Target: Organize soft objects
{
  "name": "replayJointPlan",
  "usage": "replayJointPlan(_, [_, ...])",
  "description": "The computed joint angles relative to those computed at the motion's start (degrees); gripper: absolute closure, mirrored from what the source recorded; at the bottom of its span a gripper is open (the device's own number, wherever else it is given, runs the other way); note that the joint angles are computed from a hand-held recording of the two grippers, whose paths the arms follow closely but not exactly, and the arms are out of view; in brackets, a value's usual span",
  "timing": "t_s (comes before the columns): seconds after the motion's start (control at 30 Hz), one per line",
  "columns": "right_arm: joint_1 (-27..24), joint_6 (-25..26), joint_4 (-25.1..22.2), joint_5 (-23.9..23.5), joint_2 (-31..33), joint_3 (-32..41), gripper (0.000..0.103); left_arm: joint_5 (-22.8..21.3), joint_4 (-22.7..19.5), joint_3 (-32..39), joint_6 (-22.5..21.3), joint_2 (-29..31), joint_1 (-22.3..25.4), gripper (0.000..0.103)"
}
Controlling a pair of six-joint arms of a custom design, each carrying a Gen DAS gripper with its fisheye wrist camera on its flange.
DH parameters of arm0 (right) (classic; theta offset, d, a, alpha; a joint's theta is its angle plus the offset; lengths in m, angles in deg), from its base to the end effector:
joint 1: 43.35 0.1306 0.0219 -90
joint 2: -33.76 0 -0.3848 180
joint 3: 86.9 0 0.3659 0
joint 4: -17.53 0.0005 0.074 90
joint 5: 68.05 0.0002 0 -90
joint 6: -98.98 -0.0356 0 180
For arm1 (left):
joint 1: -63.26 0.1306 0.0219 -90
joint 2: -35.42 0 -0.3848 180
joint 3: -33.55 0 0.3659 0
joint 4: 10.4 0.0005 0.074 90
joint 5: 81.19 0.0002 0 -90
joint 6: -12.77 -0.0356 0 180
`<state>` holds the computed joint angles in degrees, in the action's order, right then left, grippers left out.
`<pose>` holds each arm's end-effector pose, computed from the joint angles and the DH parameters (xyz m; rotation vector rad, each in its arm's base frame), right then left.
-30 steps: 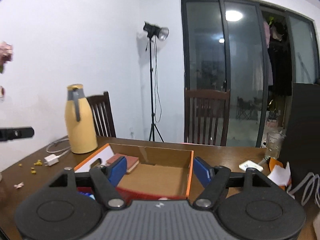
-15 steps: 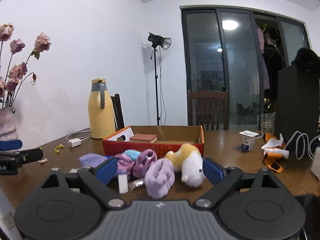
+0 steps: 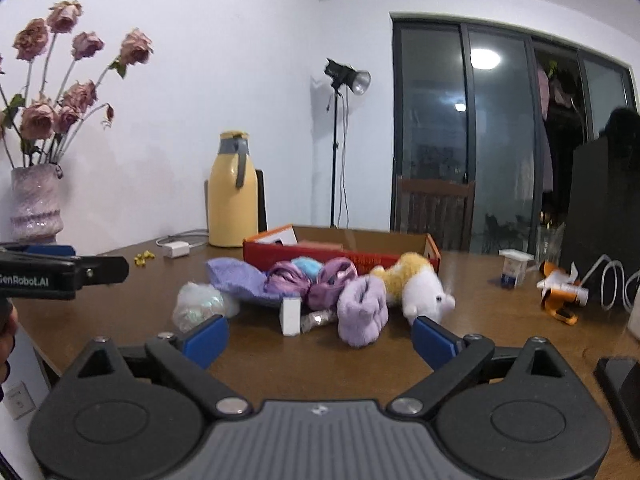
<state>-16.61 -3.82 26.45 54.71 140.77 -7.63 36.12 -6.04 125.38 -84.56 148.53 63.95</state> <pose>0.5060 0.2328 0.2945 0.1580 1.8392 -0.0624 0.6150 -0.0094 0.3208 0.4318 1.7951 -0.3462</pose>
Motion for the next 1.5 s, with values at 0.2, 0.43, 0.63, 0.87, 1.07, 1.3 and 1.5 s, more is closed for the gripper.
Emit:
replayJointPlan(0.2, [-1.85,-3.31,-2.18,-1.49,2.24,1.41,0.004,-1.39,-3.67,3.53,-1.58,2.98,-1.43,0.000])
replayJointPlan(0.43, [-5.06,-5.67,-7.52,-3.78,5.00,6.43,0.005,-3.55,-8.61,11.20,-1.49,8.13,-3.85,0.000])
replayJointPlan(0.63, [-8.78,-6.24,-10.45,-7.72,8.20,12.50,0.012,-6.92,-12.31,18.22,-1.47,12.51,-5.44,0.000])
replayJointPlan(0.87, [-11.97,-6.70,-14.64,-14.97,13.20,20.89,0.026,-6.47,-17.11,28.70,2.65,17.78,-5.68,0.000])
replayJointPlan(1.07, [-11.96,-2.22,-20.95,-14.86,19.12,30.07,0.031,-5.21,-17.00,32.47,3.74,19.71,-6.79,0.002])
replayJointPlan(1.3, [-12.07,-2.76,-21.60,-18.71,17.47,27.73,0.074,-6.08,-12.05,25.57,0.42,16.65,-7.72,0.002])
replayJointPlan(1.5, [-11.15,3.87,-21.31,-32.64,9.75,17.68,0.073,-4.22,-11.54,18.90,0.31,12.51,-7.30,0.002])
